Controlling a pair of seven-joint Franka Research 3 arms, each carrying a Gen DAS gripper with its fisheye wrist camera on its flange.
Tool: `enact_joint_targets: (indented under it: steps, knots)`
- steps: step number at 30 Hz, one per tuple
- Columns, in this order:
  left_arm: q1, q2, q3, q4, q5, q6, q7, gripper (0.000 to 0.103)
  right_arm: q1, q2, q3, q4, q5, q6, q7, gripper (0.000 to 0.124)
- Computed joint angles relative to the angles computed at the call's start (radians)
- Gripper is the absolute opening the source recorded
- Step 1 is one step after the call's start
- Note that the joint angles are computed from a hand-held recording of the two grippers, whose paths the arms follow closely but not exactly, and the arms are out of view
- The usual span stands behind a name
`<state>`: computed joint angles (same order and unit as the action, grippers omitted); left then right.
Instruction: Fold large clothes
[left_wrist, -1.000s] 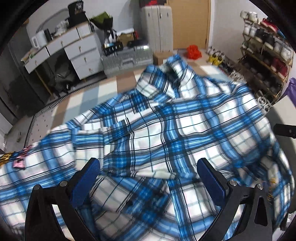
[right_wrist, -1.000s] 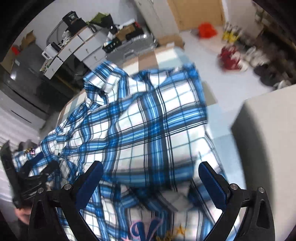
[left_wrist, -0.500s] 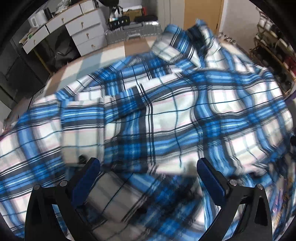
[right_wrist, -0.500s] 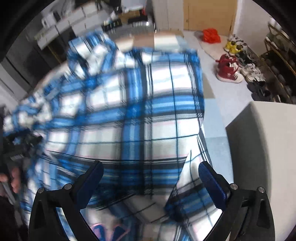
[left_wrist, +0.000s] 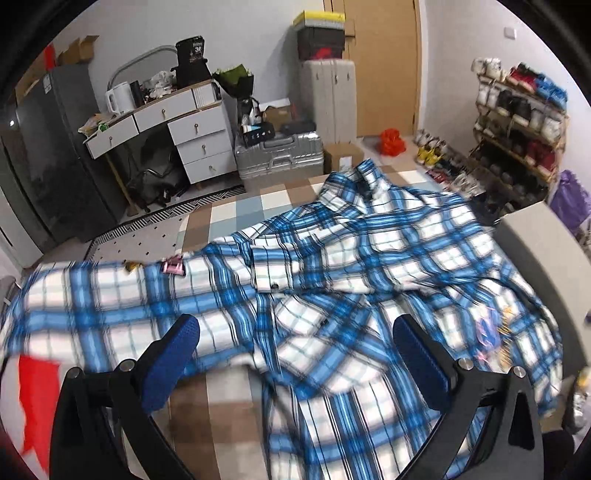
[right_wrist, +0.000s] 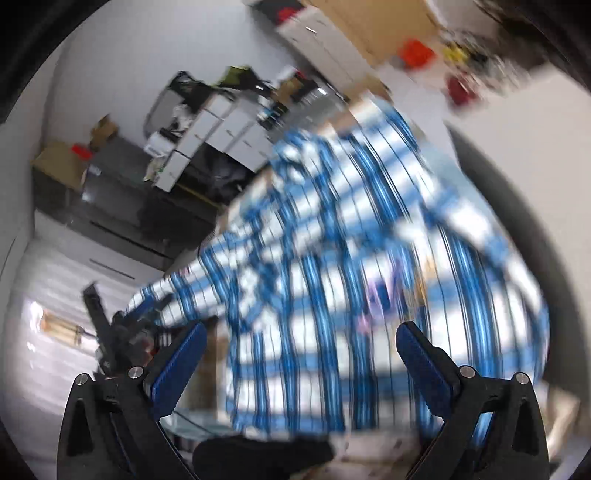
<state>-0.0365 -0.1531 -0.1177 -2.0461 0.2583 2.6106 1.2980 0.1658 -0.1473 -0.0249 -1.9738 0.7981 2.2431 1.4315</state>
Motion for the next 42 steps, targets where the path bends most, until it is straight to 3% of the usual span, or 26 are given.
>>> enact_joint_targets:
  steps: [4, 8, 11, 14, 18, 20, 23, 26, 27, 30, 34, 39, 42]
  knots:
    - [-0.008, -0.107, 0.012, -0.127, -0.026, 0.064, 0.009, 0.102, 0.026, -0.127, -0.001, -0.192, 0.066, -0.057, 0.008, 0.103]
    - [0.031, -0.223, -0.004, -0.247, 0.037, 0.098, -0.057, 0.102, 0.099, -0.172, 0.032, -0.255, 0.129, -0.025, -0.082, 0.103]
    - [0.078, -0.300, 0.001, -0.314, 0.073, 0.099, -0.132, 0.102, 0.178, -0.130, 0.060, -0.193, 0.218, 0.023, -0.194, 0.103]
    - [0.091, -0.344, 0.048, -0.340, 0.051, 0.072, -0.143, 0.102, 0.234, -0.074, 0.099, -0.119, 0.261, 0.098, -0.287, 0.103]
    - [0.167, -0.367, 0.060, -0.332, 0.081, 0.054, -0.193, 0.102, 0.288, 0.036, 0.154, 0.015, 0.225, 0.206, -0.350, 0.103]
    - [0.174, -0.364, 0.103, -0.313, 0.049, 0.047, -0.191, 0.102, 0.306, 0.085, 0.176, 0.069, 0.176, 0.243, -0.348, 0.103]
    - [0.167, -0.340, 0.187, -0.280, -0.061, 0.040, -0.179, 0.102, 0.321, 0.140, 0.192, 0.127, 0.137, 0.254, -0.369, 0.103]
    - [0.079, -0.302, 0.335, -0.249, -0.329, 0.028, -0.085, 0.102, 0.322, 0.182, 0.201, 0.165, 0.183, 0.216, -0.434, 0.103]
    - [0.027, -0.278, 0.408, -0.230, -0.473, 0.027, -0.026, 0.102, 0.321, 0.197, 0.204, 0.173, 0.192, 0.212, -0.451, 0.103]
    - [-0.048, -0.221, 0.505, -0.190, -0.714, 0.023, 0.064, 0.102, 0.314, 0.223, 0.213, 0.173, 0.238, 0.194, -0.508, 0.103]
    - [-0.081, -0.128, 0.542, -0.109, -0.912, -0.029, 0.141, 0.102, 0.301, 0.256, 0.218, 0.185, 0.260, 0.162, -0.504, 0.103]
    - [-0.043, -0.066, 0.499, -0.062, -1.027, -0.022, 0.112, 0.101, 0.278, 0.274, 0.220, 0.172, 0.315, 0.138, -0.528, 0.103]
    - [0.011, -0.078, 0.453, -0.055, -1.002, -0.013, 0.052, 0.093, 0.265, 0.282, 0.219, 0.159, 0.342, 0.126, -0.540, 0.103]
